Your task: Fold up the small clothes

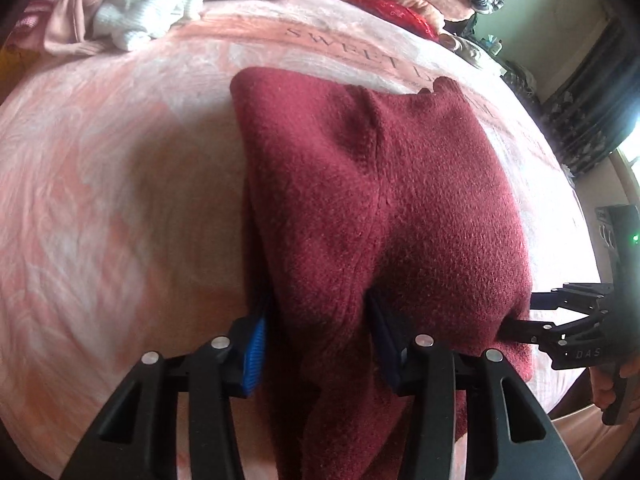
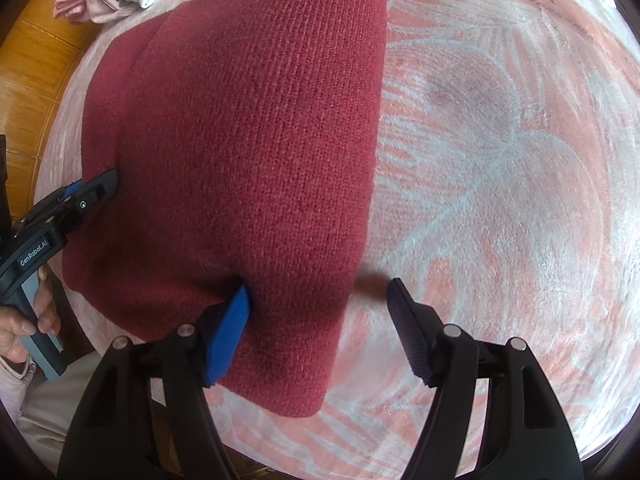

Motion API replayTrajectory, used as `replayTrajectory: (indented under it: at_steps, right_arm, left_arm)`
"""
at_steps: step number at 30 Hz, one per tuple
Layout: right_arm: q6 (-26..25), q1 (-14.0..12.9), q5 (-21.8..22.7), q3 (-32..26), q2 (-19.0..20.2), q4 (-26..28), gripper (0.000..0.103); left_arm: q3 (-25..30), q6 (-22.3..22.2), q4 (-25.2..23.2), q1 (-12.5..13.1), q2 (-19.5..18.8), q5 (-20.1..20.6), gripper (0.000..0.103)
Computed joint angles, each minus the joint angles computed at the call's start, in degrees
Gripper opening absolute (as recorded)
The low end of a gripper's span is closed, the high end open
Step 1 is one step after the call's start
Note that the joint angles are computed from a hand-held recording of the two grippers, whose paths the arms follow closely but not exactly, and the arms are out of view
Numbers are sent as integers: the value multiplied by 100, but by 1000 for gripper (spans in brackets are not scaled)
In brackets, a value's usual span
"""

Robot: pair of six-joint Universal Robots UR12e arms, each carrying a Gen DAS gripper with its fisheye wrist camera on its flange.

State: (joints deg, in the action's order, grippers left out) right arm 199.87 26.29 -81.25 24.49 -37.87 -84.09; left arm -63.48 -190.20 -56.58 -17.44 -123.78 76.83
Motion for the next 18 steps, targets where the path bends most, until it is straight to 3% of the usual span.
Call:
replayTrajectory:
  at_steps: [8,18]
  right_arm:
    - [130,-18,104,577,-359,-639,63]
    - [369,-82,-136,833,-527,-1408,66]
  left_arm:
    - [-5,134,-54,-119,136,330,55]
    - [-15,66,30,-284,273,734,65]
